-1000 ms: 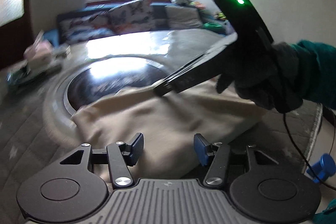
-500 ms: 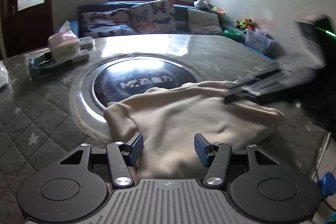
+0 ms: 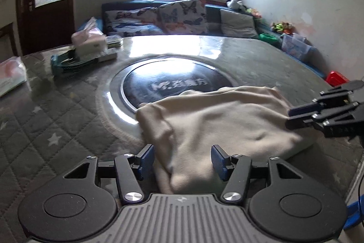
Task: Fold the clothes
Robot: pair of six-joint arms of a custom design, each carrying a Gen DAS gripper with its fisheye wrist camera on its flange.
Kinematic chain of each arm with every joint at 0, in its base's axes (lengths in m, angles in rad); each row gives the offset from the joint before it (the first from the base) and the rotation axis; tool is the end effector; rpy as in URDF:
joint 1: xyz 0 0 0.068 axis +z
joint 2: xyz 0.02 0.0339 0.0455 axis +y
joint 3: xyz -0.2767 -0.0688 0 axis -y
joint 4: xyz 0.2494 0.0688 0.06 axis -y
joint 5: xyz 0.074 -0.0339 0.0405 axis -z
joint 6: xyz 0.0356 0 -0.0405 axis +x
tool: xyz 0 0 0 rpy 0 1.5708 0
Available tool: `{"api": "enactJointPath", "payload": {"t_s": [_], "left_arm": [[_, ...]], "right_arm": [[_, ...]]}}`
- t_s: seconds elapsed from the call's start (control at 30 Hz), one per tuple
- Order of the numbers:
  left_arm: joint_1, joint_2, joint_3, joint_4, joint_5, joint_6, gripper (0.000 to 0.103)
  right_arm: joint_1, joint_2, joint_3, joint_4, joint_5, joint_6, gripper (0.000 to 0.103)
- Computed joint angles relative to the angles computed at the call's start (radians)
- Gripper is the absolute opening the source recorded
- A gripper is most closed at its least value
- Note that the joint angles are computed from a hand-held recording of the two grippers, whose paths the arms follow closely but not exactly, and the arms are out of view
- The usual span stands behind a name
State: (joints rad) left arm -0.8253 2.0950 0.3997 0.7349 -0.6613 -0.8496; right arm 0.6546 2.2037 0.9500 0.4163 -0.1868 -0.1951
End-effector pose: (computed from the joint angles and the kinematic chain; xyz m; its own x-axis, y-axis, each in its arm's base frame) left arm 0.1826 -0.1656 0.0145 -0.6232 -0.1988 -0.7564 -0.1922 0.9764 -0.0982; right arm 0.3065 0.2435 0.0374 -0.4431 -0.5802 -0.6834 -0.7979 0.6028 0.0056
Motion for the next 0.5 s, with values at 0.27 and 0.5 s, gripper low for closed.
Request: {"api": "enactJointPath", "payload": {"t_s": [0.27,0.5], "left_arm": [[-0.020,-0.025,-0.011,-0.034,-0.034,-0.026,0.061],[-0.011,-0.026,0.018,-0.092,-0.036,-0.035,0.061]], "right_arm": [[-0.021,-0.026,-0.056,0.038,0.012,0.037,0.022],[-0.078,-0.043,-0.072,0.040,-0.044,0.087,0.017]]}}
